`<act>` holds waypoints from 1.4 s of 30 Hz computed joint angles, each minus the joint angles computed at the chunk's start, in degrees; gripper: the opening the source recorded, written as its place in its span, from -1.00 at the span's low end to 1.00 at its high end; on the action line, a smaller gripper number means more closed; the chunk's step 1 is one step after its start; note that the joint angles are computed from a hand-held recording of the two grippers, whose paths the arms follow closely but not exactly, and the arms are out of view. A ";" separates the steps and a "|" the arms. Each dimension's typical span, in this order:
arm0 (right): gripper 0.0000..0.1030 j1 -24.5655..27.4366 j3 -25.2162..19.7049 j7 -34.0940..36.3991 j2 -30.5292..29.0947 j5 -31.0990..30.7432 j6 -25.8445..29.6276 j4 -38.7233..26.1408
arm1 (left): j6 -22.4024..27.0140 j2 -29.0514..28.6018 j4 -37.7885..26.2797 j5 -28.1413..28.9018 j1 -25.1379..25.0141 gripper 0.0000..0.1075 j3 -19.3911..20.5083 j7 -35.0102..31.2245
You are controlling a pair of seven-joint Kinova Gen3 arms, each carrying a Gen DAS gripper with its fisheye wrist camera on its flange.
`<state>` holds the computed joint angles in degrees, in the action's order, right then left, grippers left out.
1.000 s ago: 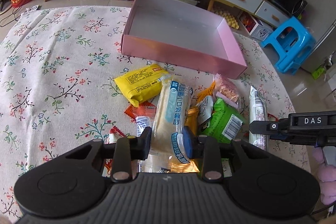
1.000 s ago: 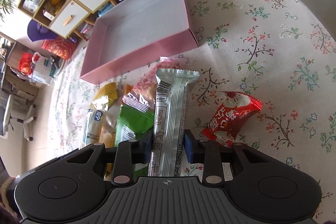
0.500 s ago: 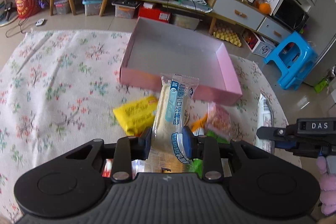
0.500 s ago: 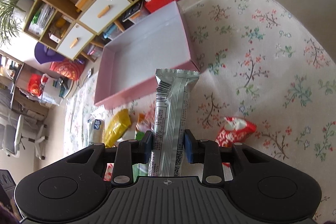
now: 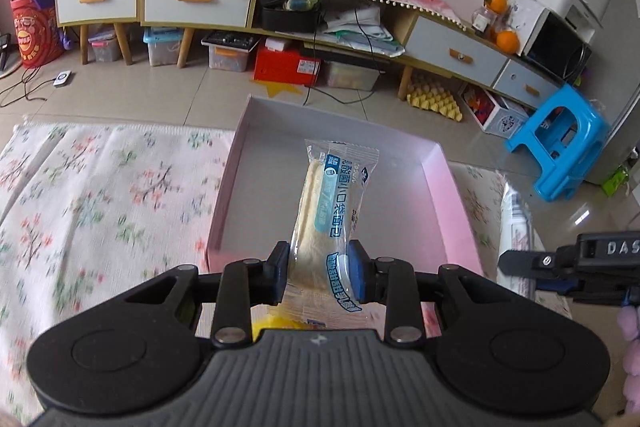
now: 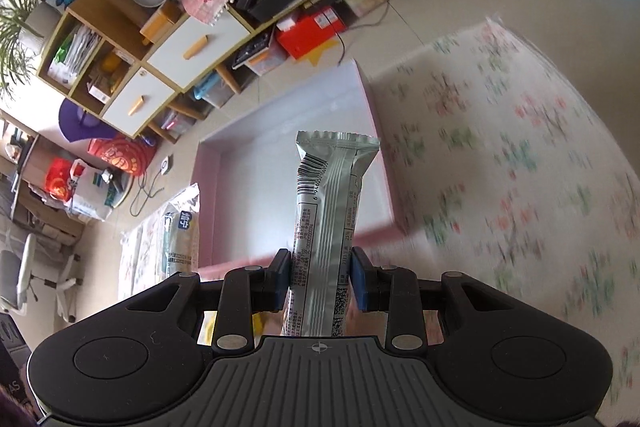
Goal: Organize snacks
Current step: 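Carry both bars into the pink box and open both tools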
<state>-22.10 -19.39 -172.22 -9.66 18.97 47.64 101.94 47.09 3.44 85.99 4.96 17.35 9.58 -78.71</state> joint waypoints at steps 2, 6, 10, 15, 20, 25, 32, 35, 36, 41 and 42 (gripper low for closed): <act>-0.40 0.47 0.85 1.10 1.48 1.27 -1.07 -0.62 | -1.87 1.13 0.28 -0.71 -0.02 -0.48 -0.11 -0.51; -0.40 0.98 2.38 0.21 3.89 4.97 -5.00 0.00 | -5.67 2.76 1.17 -4.18 0.81 -0.48 -0.45 0.29; -0.40 0.16 3.49 -1.83 6.81 10.20 -7.08 0.16 | -6.70 3.94 1.37 -8.38 2.26 -0.48 -0.70 1.63; -0.40 -2.71 5.31 -3.35 9.74 15.43 -7.41 -0.10 | -6.16 4.07 2.05 -13.88 4.52 -0.48 -0.97 3.81; -0.40 -5.39 6.99 -2.13 11.71 16.57 -5.62 -0.70 | -3.53 4.32 1.61 -17.19 5.80 -0.53 -1.06 7.47; -0.40 -6.54 8.22 0.63 12.55 14.69 -5.60 -0.75 | -1.56 4.10 0.89 -14.31 4.72 -0.53 -0.77 7.51; -0.40 -7.78 8.82 4.35 13.39 13.48 -5.01 -1.00 | 1.17 4.11 -0.03 -12.76 4.78 -0.54 -0.61 10.16; -0.40 -8.16 8.96 5.02 13.43 13.29 -4.70 -1.28 | 1.82 4.15 -0.26 -13.07 5.08 -0.55 -0.48 11.18; -0.40 -8.25 8.99 5.08 13.40 13.21 -4.55 -1.39 | 1.98 4.16 -0.31 -13.09 5.08 -0.55 -0.44 11.14; -0.34 -8.64 8.93 3.71 12.56 14.44 -5.09 -0.81 | 1.80 4.16 -0.33 -12.82 5.02 -0.41 -0.40 10.80; -0.34 -8.38 8.91 4.04 12.26 13.99 -5.50 -0.63 | 1.60 4.13 -0.27 -12.74 4.70 -0.30 -0.04 10.97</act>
